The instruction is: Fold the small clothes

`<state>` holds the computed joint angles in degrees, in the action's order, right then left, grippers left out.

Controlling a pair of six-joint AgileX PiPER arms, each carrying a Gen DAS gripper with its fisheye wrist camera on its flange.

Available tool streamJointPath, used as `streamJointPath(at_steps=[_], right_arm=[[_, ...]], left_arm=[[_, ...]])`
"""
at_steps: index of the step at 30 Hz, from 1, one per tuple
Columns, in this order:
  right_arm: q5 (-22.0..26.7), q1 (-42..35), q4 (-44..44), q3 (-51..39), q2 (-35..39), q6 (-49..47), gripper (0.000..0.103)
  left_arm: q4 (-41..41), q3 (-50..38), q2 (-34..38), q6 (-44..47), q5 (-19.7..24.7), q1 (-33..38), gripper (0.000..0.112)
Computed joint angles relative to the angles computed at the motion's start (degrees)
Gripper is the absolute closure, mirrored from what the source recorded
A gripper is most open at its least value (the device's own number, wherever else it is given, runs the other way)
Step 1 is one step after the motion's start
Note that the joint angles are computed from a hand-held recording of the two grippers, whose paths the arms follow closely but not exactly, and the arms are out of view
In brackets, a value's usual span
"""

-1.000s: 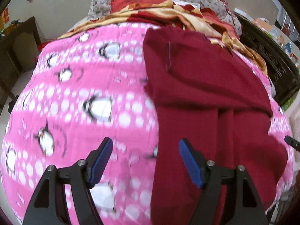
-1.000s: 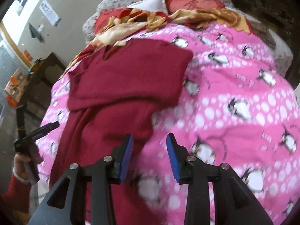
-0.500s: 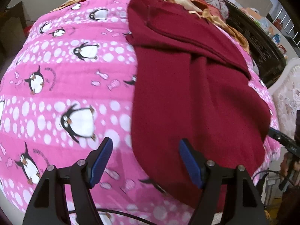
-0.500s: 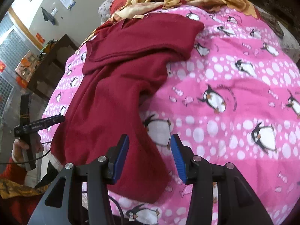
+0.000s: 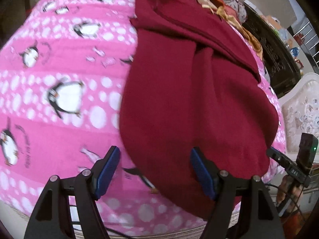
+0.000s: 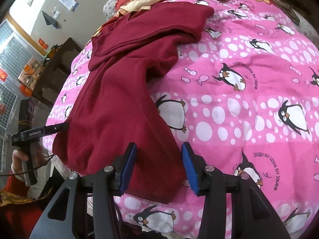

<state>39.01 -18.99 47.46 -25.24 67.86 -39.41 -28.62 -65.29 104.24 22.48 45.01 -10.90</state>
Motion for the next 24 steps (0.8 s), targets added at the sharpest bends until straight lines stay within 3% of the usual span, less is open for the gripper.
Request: streamJointPath(at_steps=[2, 4, 5, 6, 7, 10, 13, 16, 17, 20, 22, 24], right_arm=[[-0.4, -0.6, 2.4, 1.1, -0.3, -2.5, 0.044], [-1.5, -1.1, 5.8, 2.0, 0.4, -5.5, 0.057], [-1.7, -1.0, 6.3, 2.1, 0.7, -5.8, 0.069], [-1.7, -0.8, 6.4, 1.9, 1.1, -5.9, 0.073], [-1.3, -0.6, 6.2, 1.7, 0.7, -5.8, 0.076], [2.4, -0.4, 3.7, 0.8, -3.7, -3.5, 0.078], [14.8, -6.6, 5.0, -0.9, -9.4, -5.4, 0.079], [23.8, -10.4, 5.2, -1.3, -13.3, -6.0, 0.079], [24.1, -9.6, 4.0, -0.9, -13.9, -5.2, 0.079], [18.8, -4.9, 0.8, 1.5, -12.0, -2.7, 0.079], [13.2, -1.6, -0.5, 3.1, -8.9, -0.2, 0.078], [11.5, -2.8, 2.4, 4.6, -5.4, -2.4, 0.072]], left_arm=[[1.2, 1.6, -0.5, -0.1, -3.0, -2.0, 0.035], [2.9, 2.0, -0.9, 0.0, -4.7, -3.3, 0.042], [3.5, 1.8, -0.9, -0.2, -4.9, -3.7, 0.062], [3.0, 1.1, -0.7, 0.6, -3.9, -3.4, 0.088], [0.4, -0.4, 0.0, 3.0, -1.0, -2.0, 0.093], [-1.3, -1.3, -2.4, 5.9, 2.4, 0.4, 0.096], [-1.8, -0.9, -7.1, 10.2, 5.3, 2.8, 0.097], [-0.7, 0.1, -8.9, 10.7, 6.7, 4.2, 0.102], [-0.1, 0.8, -8.6, 10.9, 6.5, 4.8, 0.102], [1.1, 2.6, -6.3, 10.2, 5.2, 5.6, 0.101], [1.3, 3.5, -5.3, 9.4, 4.5, 6.2, 0.095], [1.0, 4.3, -5.7, 9.7, 3.8, 7.1, 0.082]])
